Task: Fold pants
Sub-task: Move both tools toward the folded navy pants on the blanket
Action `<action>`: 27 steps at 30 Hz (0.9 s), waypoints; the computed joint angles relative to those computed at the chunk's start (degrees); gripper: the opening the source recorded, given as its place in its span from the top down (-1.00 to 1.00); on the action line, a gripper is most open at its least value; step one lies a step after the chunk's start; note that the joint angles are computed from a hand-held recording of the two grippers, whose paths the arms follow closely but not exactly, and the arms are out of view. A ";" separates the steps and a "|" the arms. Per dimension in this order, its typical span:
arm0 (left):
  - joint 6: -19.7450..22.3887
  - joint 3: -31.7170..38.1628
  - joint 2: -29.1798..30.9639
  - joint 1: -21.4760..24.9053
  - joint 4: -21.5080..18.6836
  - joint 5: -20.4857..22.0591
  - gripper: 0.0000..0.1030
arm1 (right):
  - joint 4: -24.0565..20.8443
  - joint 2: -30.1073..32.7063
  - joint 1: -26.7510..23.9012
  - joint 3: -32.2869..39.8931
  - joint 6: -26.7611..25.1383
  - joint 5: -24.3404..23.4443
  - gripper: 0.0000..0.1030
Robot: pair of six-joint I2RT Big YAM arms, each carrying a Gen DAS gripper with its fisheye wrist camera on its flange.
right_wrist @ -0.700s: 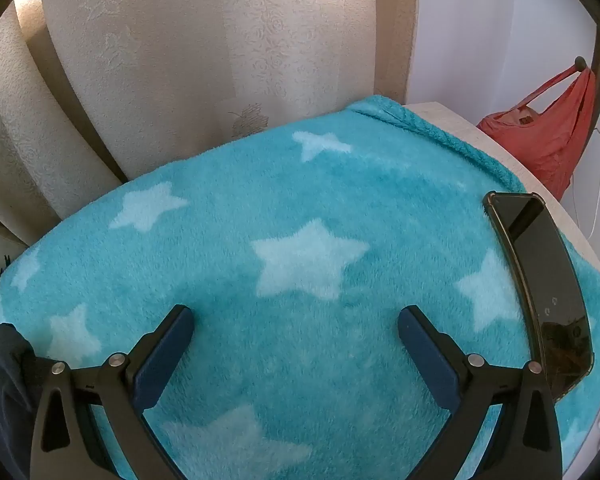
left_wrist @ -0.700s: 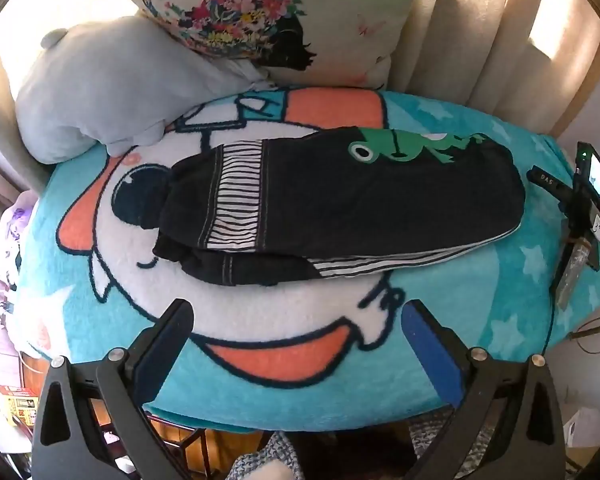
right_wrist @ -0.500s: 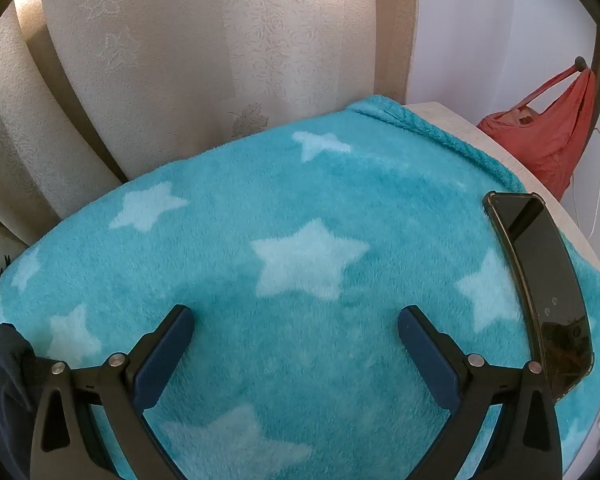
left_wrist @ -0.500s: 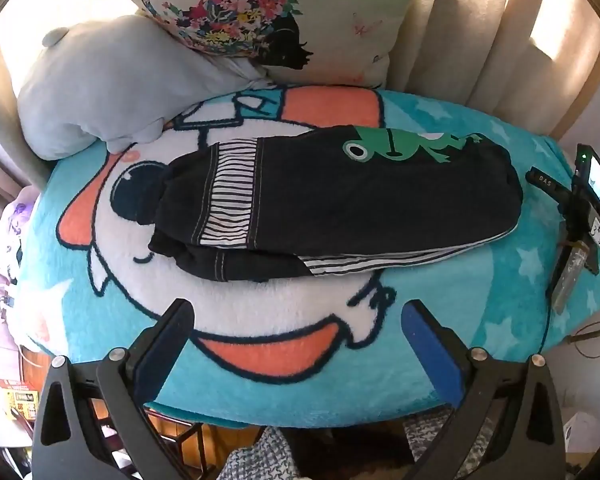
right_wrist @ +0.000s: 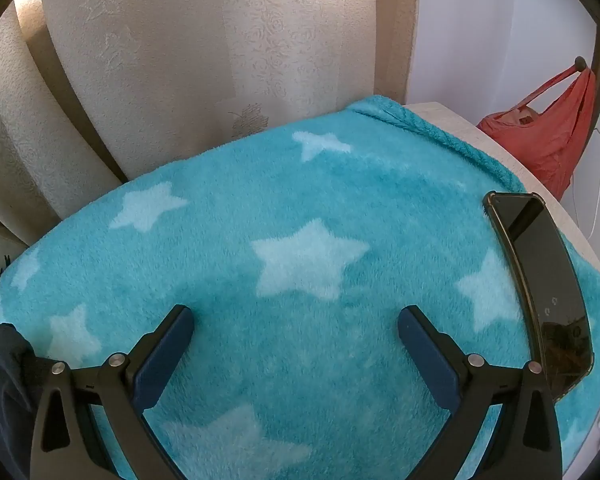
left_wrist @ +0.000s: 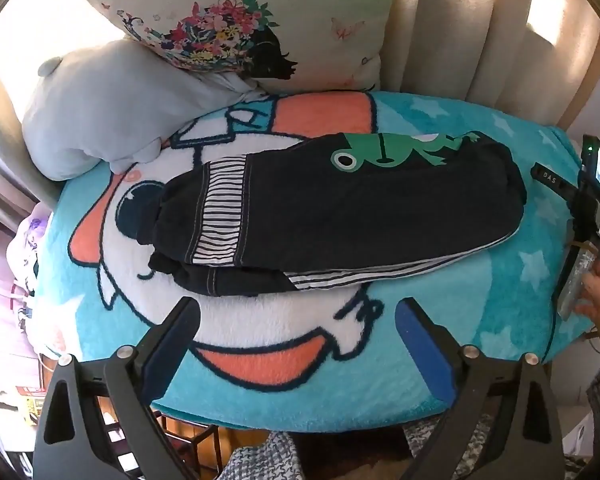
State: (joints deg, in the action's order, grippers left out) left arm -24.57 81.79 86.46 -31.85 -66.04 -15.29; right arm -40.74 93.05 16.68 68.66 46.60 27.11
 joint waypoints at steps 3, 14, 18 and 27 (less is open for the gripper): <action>-0.55 0.51 0.48 0.05 -0.61 -0.31 -0.86 | -0.08 0.02 -0.01 0.04 -0.02 0.02 -0.99; -6.31 -3.33 -2.64 6.61 2.49 4.24 -0.45 | -1.09 -0.20 -1.47 0.65 -4.14 -5.96 -0.99; -5.94 -3.69 -3.19 7.14 2.93 3.22 -0.45 | -2.88 0.08 -2.29 1.68 -5.39 -8.95 -0.99; -2.76 -4.91 -4.41 9.03 5.32 1.85 -0.45 | -6.97 -3.44 0.68 0.12 3.15 -8.09 -0.96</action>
State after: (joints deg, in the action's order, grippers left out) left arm -27.33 76.89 82.05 -22.82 -60.72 -13.44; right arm -47.71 89.61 17.37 68.78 49.74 19.01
